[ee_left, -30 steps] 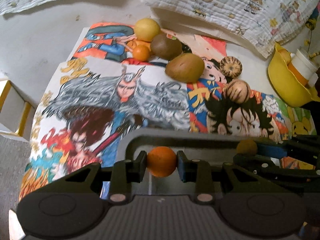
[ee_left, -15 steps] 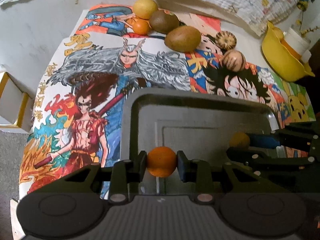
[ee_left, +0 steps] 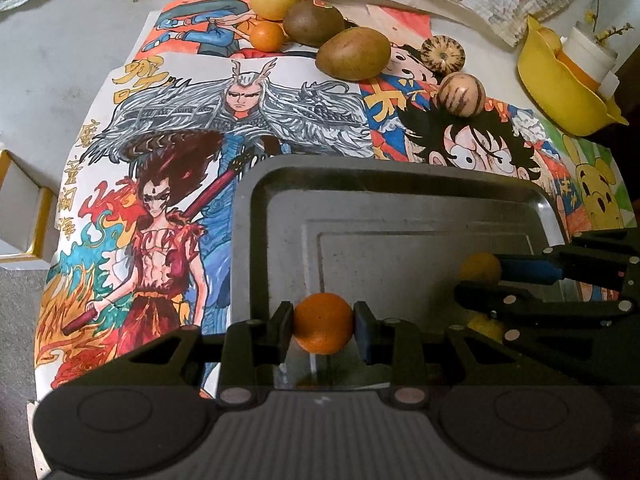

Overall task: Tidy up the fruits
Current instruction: 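Carry both fruits over the tray and open both grippers to drop them, then lift both grippers from the tray and move back toward the fruit row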

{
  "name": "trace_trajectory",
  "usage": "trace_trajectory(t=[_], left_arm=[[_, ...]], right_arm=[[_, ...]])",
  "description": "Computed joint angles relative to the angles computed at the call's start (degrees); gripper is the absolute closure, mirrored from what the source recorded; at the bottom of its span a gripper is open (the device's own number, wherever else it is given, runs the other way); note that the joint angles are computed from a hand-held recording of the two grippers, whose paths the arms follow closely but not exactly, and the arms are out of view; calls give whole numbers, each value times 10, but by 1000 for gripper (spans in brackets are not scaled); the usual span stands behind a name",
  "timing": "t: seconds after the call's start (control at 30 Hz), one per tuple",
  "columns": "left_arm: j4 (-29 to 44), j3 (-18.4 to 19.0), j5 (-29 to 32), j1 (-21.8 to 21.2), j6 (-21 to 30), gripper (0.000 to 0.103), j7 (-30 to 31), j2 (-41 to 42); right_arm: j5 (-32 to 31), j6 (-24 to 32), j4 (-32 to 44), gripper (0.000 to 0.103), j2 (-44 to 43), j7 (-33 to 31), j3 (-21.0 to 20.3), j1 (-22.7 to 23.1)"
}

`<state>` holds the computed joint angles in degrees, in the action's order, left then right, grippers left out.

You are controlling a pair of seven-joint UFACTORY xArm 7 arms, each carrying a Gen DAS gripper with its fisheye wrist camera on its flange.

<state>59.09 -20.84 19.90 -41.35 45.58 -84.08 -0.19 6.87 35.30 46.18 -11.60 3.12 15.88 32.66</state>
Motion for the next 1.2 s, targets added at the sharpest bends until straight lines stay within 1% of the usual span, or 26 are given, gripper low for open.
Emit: trace_trajectory(t=[0.2, 0.27, 0.3, 0.37, 0.43, 0.47, 0.5, 0.53, 0.57, 0.63, 0.7, 0.83, 0.87, 1.0, 1.07, 1.2], left_arm=[[-9, 0, -5, 2, -9, 67, -14, -11], [-10, -3, -2, 2, -6, 66, -17, -16], [-10, -5, -2, 2, -6, 65, -19, -19], [-10, -9, 1, 2, -2, 60, -24, -26], [-11, -14, 8, 1, 3, 50, -34, -36], [-13, -17, 12, 1, 6, 47, -40, -42], [-14, -20, 14, 1, 10, 42, -46, -47], [-15, -23, 18, 1, 14, 37, -53, -54], [-17, -27, 19, 1, 18, 35, -58, -60], [-21, -34, 21, 1, 27, 25, -65, -72], [-24, -43, 24, 0, 41, 19, -76, -83], [-38, -58, 14, -3, 55, 10, -87, -109], [-43, -62, 10, -3, 57, 9, -89, -115], [-54, -78, -3, -8, 74, 5, -87, -136], [-57, -83, -13, -12, 79, 4, -82, -142], [-62, -91, -36, -21, 85, 2, -65, -147]], right_arm=[[2, -7, -9, 65, -10, 5, -1, 0], [3, -10, -15, 61, -19, 8, -1, 0], [4, -11, -18, 60, -24, 11, -1, 0], [4, -13, -25, 56, -38, 14, -2, 0], [3, -12, -31, 52, -54, 19, -2, 0], [2, -12, -35, 48, -62, 24, 0, 0], [0, -11, -39, 46, -72, 29, 1, 0], [-3, -11, -43, 43, -81, 35, 2, -1], [-4, -11, -48, 39, -91, 42, 4, 0], [-8, -10, -56, 33, -109, 56, 8, 0], [-12, -5, -64, 28, -126, 71, 12, 1], [-19, 12, -77, 13, -160, 107, 23, 4], [-22, 18, -79, 10, -165, 118, 27, 4], [-28, 48, -86, 7, -189, 158, 37, 9], [-29, 66, -89, 2, -198, 175, 42, 13], [-25, 105, -92, 1, -211, 209, 48, 21]])
